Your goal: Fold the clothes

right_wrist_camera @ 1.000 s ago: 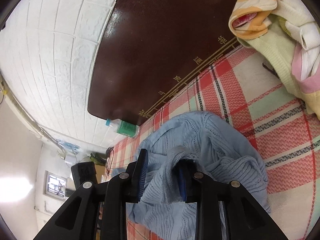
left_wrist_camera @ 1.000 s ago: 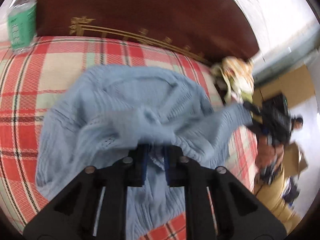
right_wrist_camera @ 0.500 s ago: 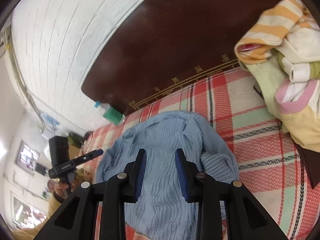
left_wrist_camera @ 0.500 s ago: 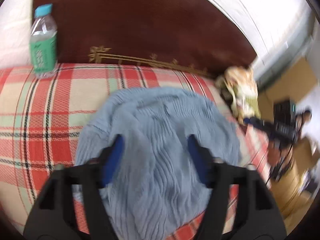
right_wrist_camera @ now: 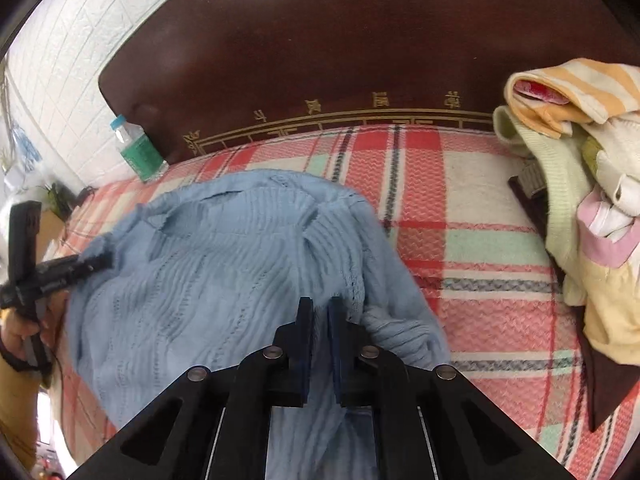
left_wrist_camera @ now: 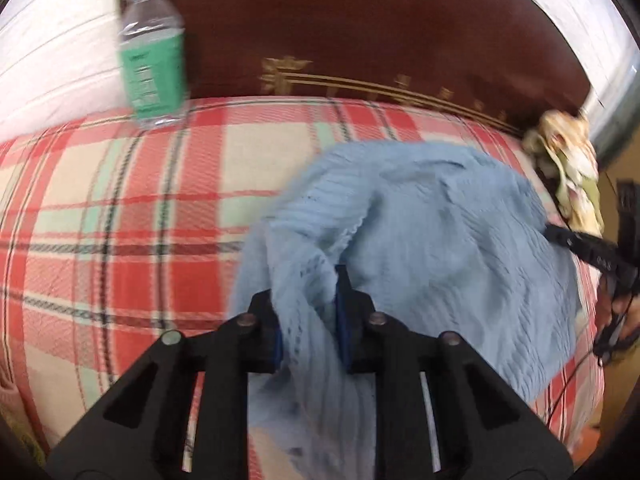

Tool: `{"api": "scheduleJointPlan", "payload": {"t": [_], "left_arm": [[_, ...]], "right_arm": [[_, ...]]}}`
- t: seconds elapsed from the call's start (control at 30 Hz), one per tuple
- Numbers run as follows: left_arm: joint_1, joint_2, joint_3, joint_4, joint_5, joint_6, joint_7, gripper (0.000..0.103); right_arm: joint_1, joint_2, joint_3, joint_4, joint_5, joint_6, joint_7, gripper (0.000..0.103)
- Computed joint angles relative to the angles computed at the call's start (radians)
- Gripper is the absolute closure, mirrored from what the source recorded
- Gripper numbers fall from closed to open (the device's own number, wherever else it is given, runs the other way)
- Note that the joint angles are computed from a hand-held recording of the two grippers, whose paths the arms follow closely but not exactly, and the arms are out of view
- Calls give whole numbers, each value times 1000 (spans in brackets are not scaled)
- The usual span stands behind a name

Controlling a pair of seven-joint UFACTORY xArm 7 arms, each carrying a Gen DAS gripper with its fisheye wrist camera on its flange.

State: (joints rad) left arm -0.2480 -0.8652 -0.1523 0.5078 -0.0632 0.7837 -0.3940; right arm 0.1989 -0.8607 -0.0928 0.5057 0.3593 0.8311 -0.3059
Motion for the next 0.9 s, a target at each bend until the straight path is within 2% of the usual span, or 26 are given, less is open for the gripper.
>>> {"api": "scheduleJointPlan", "payload": {"t": [0.17,0.2,0.23,0.3,0.33,0.5,0.57,0.63,0.73,0.83,0.9], "left_arm": [[10,-140,17,-60,4,16,-9,79],[1,-175,21,-74,-1,13,-2,76],[-12,-205,24,-84,-9,11,7,65],[-44,-244,23,-94,-28,-1,23,51],[-64,-252,20,-95,-35,-15,39,48],[-189,-268,9,-112,-85,-78,124,47],[-221,-254,11,-130,-110,-102,143,47],[-215,-228,10,-143,-118,-95,139,47],[-180,-202,8,-175,-119,-99,116,47],[-184,-218,46,-214,-153,-131,101,47],[-178,-250,23,-213,-150,-119,76,47]], "right_arm": [[-36,-20,-27,-15,-3,0,19,97],[-41,-25,-34,-15,-2,7,21,97],[-46,-32,-42,-16,2,13,22,97],[-58,-47,-45,-17,3,13,29,96],[-62,-56,-49,-17,4,19,31,95],[-26,-164,-87,-30,35,101,-18,82],[-1,-215,-89,-39,45,153,-52,71],[15,-251,-69,-56,39,186,-86,71],[-7,-241,-40,-70,9,210,-83,71],[-35,-203,-62,-84,15,199,-71,73],[-41,-193,-99,-84,46,215,-68,73]]}}
